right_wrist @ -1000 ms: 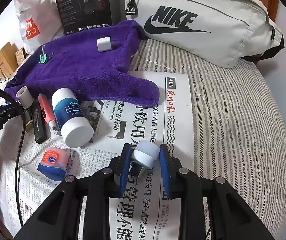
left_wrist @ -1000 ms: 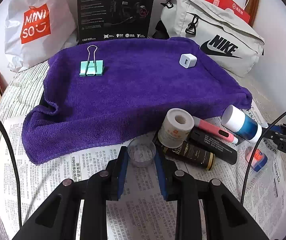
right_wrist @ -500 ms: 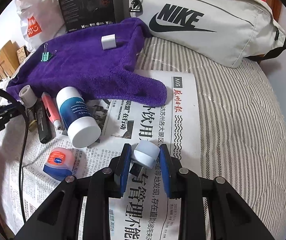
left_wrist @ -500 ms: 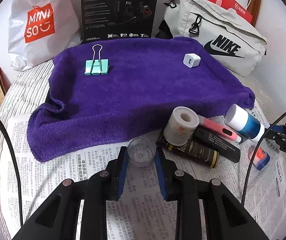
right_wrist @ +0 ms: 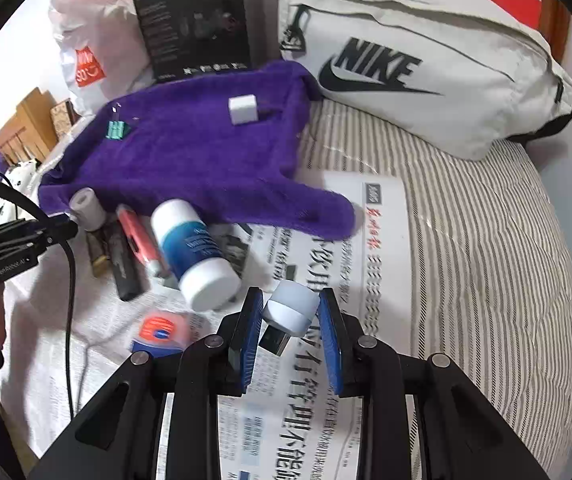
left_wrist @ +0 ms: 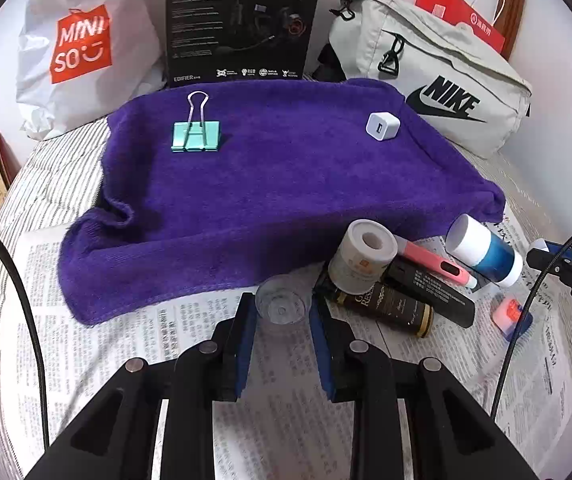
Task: Organize rigid objects
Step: 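Carry the cup and the USB plug over the purple towel with both tools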
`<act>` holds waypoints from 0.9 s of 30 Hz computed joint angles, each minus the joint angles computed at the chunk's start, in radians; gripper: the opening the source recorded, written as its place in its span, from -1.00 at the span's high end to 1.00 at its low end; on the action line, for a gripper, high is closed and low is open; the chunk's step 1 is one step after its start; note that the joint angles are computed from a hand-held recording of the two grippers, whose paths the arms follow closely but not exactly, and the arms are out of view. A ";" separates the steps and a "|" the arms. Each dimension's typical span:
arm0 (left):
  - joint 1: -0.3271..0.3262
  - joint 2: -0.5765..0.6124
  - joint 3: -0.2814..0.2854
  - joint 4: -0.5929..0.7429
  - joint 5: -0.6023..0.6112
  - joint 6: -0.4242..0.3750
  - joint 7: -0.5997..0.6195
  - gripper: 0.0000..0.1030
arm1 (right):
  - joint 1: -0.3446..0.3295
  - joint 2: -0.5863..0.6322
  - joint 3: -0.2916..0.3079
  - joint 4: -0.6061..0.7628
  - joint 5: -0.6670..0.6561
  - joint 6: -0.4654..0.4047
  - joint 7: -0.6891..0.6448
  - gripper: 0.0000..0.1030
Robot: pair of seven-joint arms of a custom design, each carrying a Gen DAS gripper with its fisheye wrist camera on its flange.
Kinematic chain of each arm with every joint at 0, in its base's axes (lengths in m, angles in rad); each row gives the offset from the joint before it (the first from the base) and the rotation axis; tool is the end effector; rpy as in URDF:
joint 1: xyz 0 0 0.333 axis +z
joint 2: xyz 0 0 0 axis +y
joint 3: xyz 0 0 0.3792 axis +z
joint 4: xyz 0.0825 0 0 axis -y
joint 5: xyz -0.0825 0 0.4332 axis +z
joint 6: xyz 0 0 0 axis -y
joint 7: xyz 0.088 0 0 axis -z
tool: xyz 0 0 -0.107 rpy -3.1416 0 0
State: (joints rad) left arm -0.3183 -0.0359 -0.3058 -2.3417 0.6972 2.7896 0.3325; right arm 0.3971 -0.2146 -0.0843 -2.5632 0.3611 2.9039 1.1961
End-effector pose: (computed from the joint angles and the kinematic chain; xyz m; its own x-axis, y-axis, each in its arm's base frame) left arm 0.4418 -0.3554 0.4227 -0.0273 -0.9923 0.1208 -0.8316 -0.0445 -0.5536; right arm 0.4777 0.1313 0.4278 0.3690 -0.9263 -0.0755 -0.7956 -0.2728 -0.5409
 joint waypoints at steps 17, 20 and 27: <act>0.072 -0.120 -0.063 -0.062 -0.097 0.025 0.086 0.49 | 0.074 0.012 -0.005 0.056 0.233 -0.032 -0.212 0.44; 0.082 -0.125 -0.066 -0.061 -0.119 0.021 0.109 0.49 | 0.070 0.016 0.005 0.068 0.252 -0.038 -0.234 0.44; 0.108 -0.131 -0.069 -0.057 -0.144 0.033 0.147 0.49 | 0.052 0.044 0.027 0.111 0.276 -0.045 -0.267 0.44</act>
